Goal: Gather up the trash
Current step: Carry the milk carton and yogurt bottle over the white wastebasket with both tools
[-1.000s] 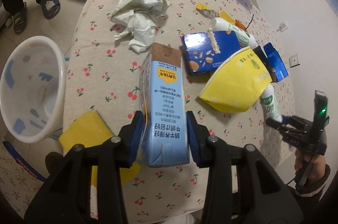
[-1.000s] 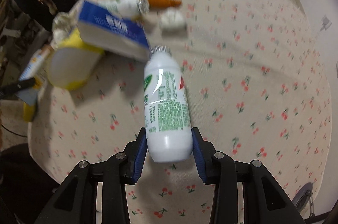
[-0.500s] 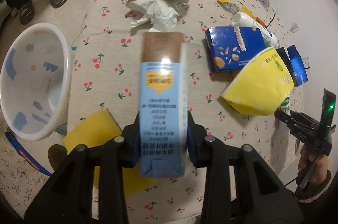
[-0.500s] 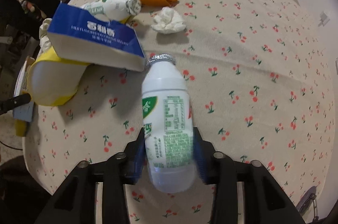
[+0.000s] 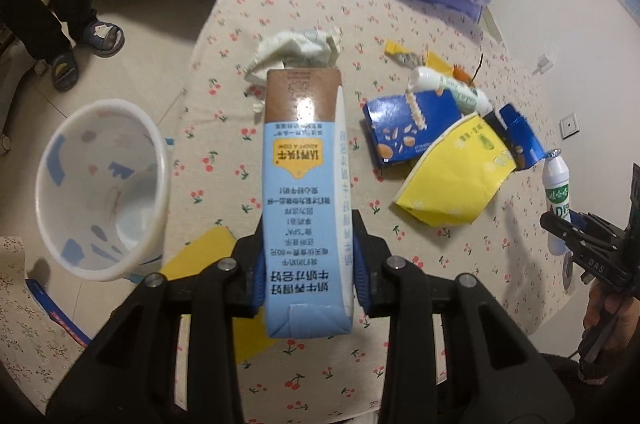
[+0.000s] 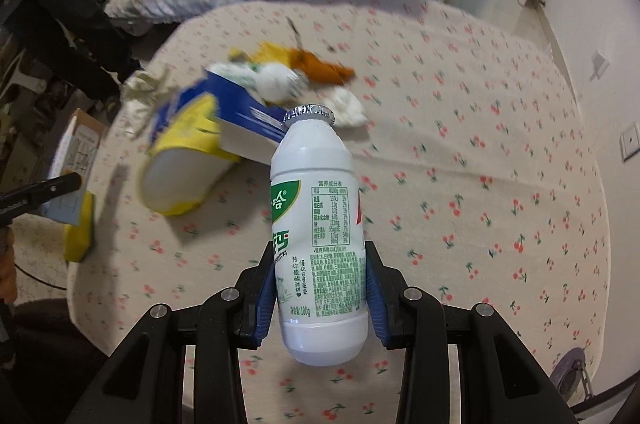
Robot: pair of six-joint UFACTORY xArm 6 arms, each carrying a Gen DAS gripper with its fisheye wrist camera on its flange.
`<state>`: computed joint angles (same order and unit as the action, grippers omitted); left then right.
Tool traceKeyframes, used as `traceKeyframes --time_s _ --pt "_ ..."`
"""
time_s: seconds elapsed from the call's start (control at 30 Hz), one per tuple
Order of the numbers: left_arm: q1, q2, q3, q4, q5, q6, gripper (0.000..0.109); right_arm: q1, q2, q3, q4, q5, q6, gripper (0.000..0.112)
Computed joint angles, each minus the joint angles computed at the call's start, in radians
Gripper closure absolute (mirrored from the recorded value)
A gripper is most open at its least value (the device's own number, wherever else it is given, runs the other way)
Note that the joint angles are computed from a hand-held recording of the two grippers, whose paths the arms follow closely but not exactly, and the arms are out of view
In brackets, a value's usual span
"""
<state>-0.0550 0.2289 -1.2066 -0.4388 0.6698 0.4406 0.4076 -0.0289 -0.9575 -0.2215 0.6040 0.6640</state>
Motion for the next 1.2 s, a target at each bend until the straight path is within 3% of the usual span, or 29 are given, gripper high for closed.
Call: traceKeyframes --time_s 0.23,0.57,0.87,1.2 --pt "0.038 -0.045 0.039 -0.035 -0.070 0.031 0.072 0.061 0.031 -0.084 -0.074 -0.021 0.022 0.072" --pt "0.147 -0.044 0.046 -0.021 -0.130 0.031 0.072 0.158 0.211 -0.315 -0.079 0.011 -0.031 0.072" --pt "0.245 0.010 0.019 0.039 -0.139 -0.012 0.072 0.225 0.468 -0.648 -0.033 0.088 -0.103 0.072" --pt "0.288 0.092 -0.031 0.086 -0.184 -0.028 0.072 0.284 0.742 -1.040 -0.023 0.212 -0.175 0.072"
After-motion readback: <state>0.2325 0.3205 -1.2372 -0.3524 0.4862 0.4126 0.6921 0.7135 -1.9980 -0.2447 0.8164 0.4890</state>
